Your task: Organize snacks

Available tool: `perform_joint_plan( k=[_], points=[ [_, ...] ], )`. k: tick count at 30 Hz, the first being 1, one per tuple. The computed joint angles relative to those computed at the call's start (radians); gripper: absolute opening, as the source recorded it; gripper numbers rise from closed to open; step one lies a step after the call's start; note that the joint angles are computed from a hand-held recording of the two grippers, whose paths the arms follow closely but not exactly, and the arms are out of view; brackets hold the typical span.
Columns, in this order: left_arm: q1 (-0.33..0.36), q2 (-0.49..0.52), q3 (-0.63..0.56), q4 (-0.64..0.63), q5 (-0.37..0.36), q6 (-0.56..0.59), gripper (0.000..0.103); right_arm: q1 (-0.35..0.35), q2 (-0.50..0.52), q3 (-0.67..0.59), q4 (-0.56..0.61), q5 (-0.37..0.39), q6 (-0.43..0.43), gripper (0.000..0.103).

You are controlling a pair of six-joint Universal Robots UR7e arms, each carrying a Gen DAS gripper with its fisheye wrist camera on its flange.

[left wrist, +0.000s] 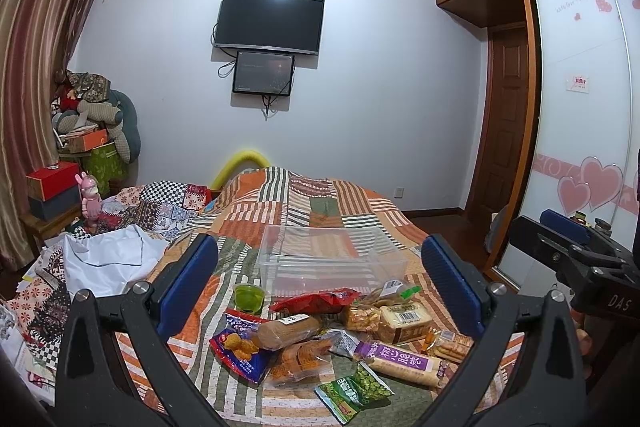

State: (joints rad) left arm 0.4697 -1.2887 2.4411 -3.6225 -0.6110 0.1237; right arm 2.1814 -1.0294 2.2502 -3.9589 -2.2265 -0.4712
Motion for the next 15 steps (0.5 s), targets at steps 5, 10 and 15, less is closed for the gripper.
perform_joint_plan(
  k=[5, 10, 15],
  points=[
    [-0.002, 0.003, 0.0, 0.005, 0.001, -0.001, 0.103, -0.001, 0.0, 0.0, -0.001, 0.003, 0.0, 0.103],
    [-0.003, 0.0, 0.001, 0.018, -0.002, -0.007, 0.103, -0.003, 0.001, 0.002, -0.003, 0.002, 0.001, 0.103],
    [0.019, -0.024, 0.0, 0.081, -0.05, -0.038, 0.103, -0.014, 0.0, 0.006, -0.008, -0.004, -0.008, 0.103]
  ],
)
